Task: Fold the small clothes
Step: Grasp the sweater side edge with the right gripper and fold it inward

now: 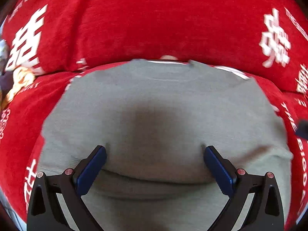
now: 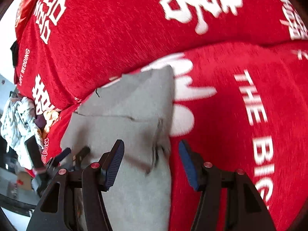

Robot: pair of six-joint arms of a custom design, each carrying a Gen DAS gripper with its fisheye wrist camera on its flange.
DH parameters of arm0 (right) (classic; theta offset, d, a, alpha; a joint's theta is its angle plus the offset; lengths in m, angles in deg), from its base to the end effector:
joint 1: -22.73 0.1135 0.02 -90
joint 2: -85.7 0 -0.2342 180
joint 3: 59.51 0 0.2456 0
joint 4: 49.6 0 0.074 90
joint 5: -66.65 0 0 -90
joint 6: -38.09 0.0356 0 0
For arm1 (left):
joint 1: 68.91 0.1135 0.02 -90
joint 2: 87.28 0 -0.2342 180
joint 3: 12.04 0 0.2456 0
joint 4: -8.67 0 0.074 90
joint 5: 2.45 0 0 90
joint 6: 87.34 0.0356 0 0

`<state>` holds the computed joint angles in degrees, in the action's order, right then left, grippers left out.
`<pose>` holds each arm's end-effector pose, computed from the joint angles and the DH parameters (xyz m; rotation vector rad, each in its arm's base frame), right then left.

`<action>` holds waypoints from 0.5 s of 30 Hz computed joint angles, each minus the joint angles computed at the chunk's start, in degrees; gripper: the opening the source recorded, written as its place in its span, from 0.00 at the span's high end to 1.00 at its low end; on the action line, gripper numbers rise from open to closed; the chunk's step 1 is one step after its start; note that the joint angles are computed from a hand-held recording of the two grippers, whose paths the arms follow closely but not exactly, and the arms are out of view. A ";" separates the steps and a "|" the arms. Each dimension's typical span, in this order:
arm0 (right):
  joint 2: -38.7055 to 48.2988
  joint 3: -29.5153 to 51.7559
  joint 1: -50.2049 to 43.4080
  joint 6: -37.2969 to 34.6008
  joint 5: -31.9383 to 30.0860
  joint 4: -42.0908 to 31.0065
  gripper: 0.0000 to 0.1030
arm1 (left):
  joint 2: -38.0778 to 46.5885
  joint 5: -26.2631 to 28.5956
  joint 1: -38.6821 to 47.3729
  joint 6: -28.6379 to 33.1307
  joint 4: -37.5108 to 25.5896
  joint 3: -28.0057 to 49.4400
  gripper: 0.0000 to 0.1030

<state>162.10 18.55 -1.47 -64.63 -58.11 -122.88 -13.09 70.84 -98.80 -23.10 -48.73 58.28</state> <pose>0.2299 -0.0811 0.2503 0.1281 2.5813 0.6341 0.2246 -0.1173 0.2275 -0.0040 2.5681 0.0265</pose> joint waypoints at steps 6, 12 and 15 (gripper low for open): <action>2.89 -1.56 7.25 -1.88 6.81 7.38 0.60 | 4.47 -6.15 -7.24 -1.17 -0.49 2.95 0.01; -3.98 -8.55 10.32 -5.87 12.60 14.56 0.82 | 2.82 1.04 -2.33 -0.47 2.94 0.02 0.01; -7.65 -10.75 10.90 -8.32 14.15 16.32 0.83 | 2.94 -0.88 -3.61 -0.87 2.87 -0.02 0.01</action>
<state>154.45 7.80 9.42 -72.95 -43.96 -106.56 -10.15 69.96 -102.41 -23.98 -45.86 58.26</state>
